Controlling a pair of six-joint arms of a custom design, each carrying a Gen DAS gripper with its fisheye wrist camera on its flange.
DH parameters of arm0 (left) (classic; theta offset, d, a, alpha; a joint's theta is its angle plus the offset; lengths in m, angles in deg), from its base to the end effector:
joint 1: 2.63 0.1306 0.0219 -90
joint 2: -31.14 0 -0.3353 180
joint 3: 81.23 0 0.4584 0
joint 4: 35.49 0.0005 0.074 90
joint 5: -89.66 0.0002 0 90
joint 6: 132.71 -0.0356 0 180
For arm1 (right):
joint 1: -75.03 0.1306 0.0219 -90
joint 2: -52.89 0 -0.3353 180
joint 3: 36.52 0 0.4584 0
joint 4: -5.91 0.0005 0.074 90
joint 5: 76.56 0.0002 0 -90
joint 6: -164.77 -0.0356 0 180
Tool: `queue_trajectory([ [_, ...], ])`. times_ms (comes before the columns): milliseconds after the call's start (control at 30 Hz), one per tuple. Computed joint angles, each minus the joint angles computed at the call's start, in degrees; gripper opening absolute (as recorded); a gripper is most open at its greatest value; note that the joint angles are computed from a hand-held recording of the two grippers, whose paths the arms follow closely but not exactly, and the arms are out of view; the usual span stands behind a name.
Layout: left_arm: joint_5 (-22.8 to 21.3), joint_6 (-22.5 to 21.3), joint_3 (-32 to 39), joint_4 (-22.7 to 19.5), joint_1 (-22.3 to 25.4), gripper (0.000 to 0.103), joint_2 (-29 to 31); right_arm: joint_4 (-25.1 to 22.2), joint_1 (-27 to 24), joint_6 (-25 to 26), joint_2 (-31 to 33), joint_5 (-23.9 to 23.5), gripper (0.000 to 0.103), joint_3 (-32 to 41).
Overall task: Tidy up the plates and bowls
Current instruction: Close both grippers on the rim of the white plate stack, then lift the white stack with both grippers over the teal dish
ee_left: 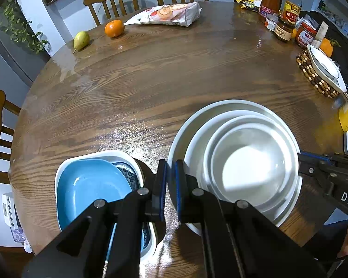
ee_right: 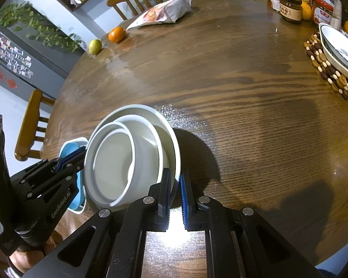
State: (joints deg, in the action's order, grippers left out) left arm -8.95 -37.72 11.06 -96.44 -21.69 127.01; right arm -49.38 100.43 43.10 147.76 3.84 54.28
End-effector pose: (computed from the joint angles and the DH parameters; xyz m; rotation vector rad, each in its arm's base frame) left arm 0.5313 -0.1785 0.3368 0.2825 2.6610 0.0710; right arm 0.5063 0.2464 0.3382 0.0855 2.6964 0.5519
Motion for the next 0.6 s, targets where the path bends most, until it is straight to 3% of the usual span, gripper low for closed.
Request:
queue_trajectory([
  [600, 0.5, 0.1, -0.2, 0.4, 0.2, 0.002, -0.4, 0.3, 0.1, -0.7, -0.4, 0.2, 0.011, -0.1],
])
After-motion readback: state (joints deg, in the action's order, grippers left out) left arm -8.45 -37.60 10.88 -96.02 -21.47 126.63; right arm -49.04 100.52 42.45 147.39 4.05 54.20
